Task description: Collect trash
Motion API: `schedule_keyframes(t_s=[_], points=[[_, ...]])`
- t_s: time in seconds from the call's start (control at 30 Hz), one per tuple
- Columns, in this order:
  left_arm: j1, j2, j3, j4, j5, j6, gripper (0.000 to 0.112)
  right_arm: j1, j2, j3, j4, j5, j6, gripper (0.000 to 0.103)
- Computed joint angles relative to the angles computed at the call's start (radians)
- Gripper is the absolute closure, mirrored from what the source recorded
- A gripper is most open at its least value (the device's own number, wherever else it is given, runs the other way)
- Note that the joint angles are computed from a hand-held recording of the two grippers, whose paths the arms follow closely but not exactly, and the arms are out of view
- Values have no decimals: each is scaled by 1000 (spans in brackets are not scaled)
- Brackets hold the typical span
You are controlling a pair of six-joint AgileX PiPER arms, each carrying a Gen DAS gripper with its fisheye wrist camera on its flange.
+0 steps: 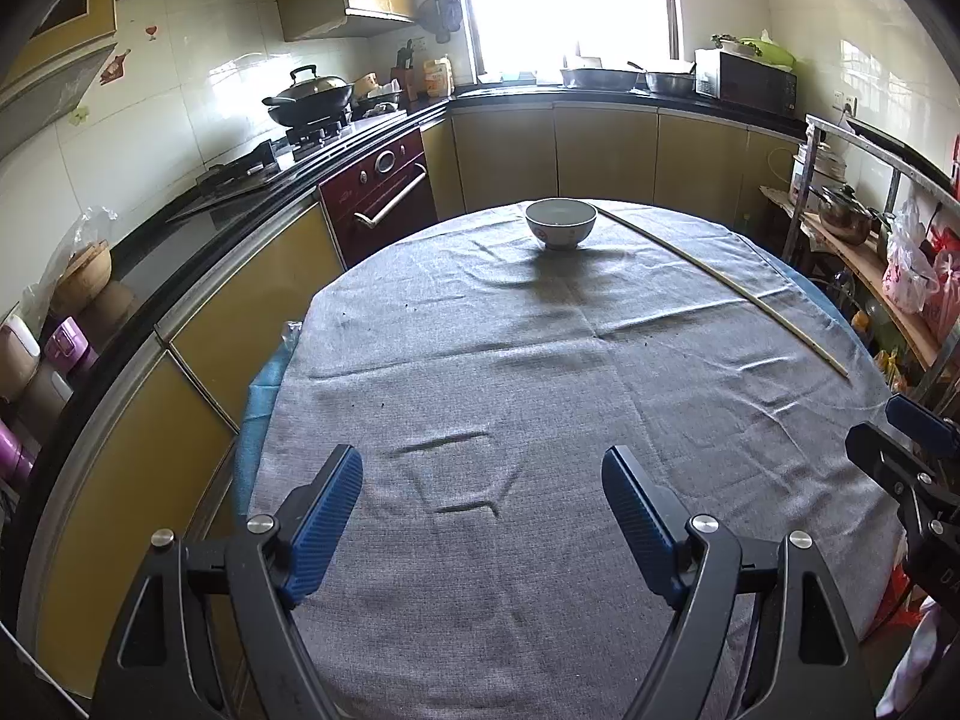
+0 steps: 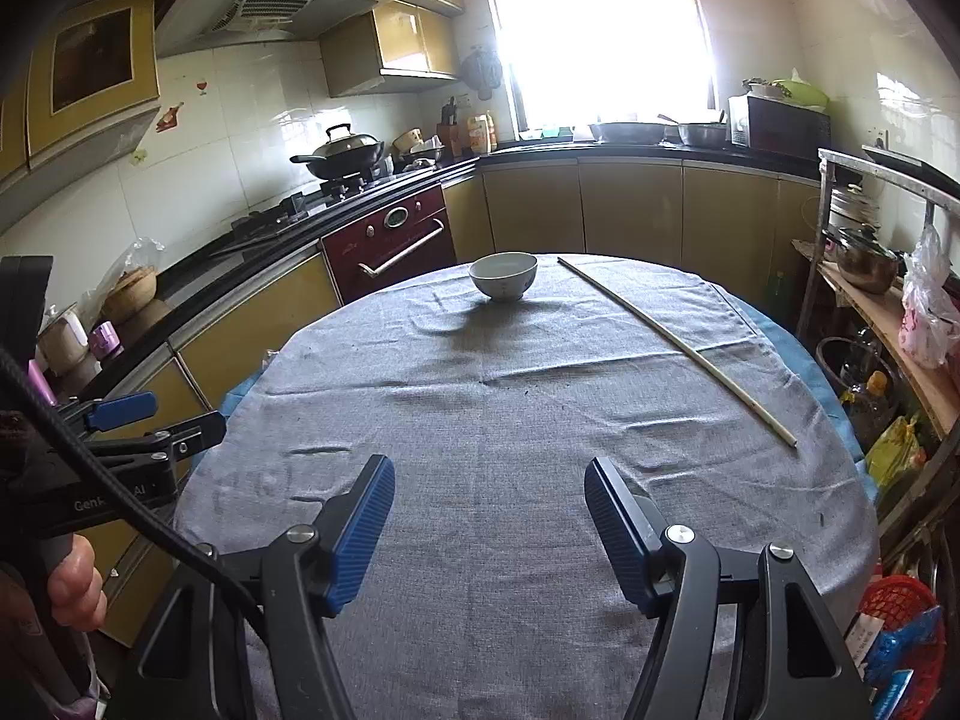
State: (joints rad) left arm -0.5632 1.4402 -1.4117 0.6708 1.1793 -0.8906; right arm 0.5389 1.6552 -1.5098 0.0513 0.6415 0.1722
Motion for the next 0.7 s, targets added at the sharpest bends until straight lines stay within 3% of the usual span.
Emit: schedule_keyframes(t_s=[0.4, 0.7], points=[[71, 51, 10, -51, -72, 44, 30, -8, 80, -68, 2, 27, -3, 34], [193, 176, 18, -152, -185, 99, 30, -113, 226, -101, 47, 30, -14, 34]])
